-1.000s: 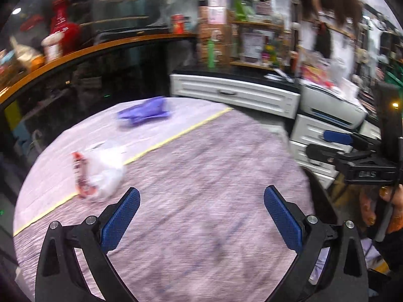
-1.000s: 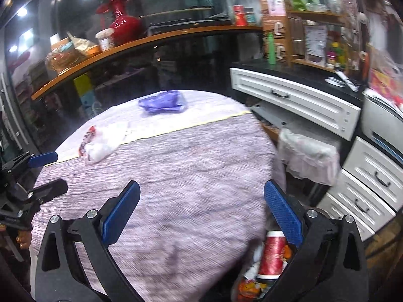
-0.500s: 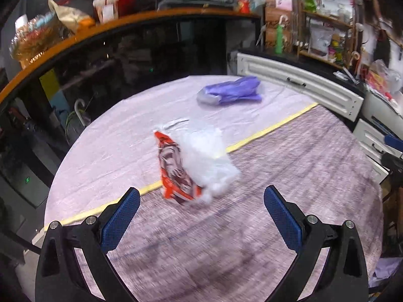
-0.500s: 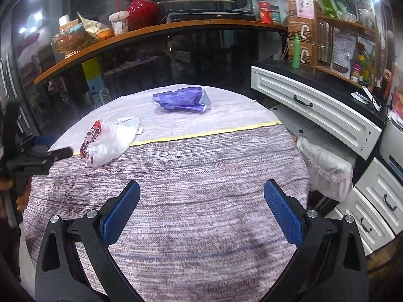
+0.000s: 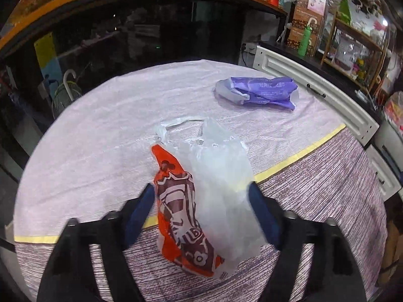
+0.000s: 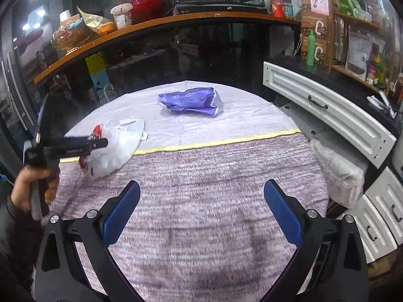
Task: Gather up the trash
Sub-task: 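Grasp the white plastic bag with red wrapper using the left gripper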
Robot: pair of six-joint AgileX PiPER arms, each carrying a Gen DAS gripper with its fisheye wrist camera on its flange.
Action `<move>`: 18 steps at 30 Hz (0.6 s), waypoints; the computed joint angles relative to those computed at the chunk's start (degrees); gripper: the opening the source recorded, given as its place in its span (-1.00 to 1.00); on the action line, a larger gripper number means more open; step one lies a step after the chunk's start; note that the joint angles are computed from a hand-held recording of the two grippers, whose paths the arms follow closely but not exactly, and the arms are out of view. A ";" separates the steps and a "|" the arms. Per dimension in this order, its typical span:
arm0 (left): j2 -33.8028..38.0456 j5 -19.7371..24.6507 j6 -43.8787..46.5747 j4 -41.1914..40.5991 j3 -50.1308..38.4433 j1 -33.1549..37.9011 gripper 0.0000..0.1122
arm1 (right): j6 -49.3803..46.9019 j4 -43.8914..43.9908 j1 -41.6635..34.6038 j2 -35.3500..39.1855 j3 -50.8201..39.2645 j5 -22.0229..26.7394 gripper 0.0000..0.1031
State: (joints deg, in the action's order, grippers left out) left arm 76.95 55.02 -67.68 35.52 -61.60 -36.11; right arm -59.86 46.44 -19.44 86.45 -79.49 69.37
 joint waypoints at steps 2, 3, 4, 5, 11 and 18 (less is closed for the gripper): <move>-0.73 -1.36 -3.06 0.89 1.07 -0.05 -0.26 | 1.99 -0.96 1.96 2.08 -2.14 -0.78 0.88; -1.42 -2.14 -5.10 1.85 1.71 -0.38 -0.51 | 3.20 -1.78 3.22 3.06 -3.12 -1.45 0.88; -1.88 -3.21 -6.02 2.32 2.01 -0.33 -0.68 | 4.60 -2.64 4.62 4.37 -4.48 -2.08 0.88; -2.72 -4.79 -7.39 3.27 2.69 -0.64 -0.74 | 5.67 -3.42 6.05 5.58 -5.73 -2.70 0.88; -1.93 1.76 -13.60 14.40 1.14 -9.11 -0.94 | 9.65 -9.22 16.22 12.91 -15.10 -8.72 0.88; -5.35 4.86 -17.79 19.79 2.66 -13.02 -0.94 | 16.11 -20.29 28.50 26.37 -34.53 -11.14 0.88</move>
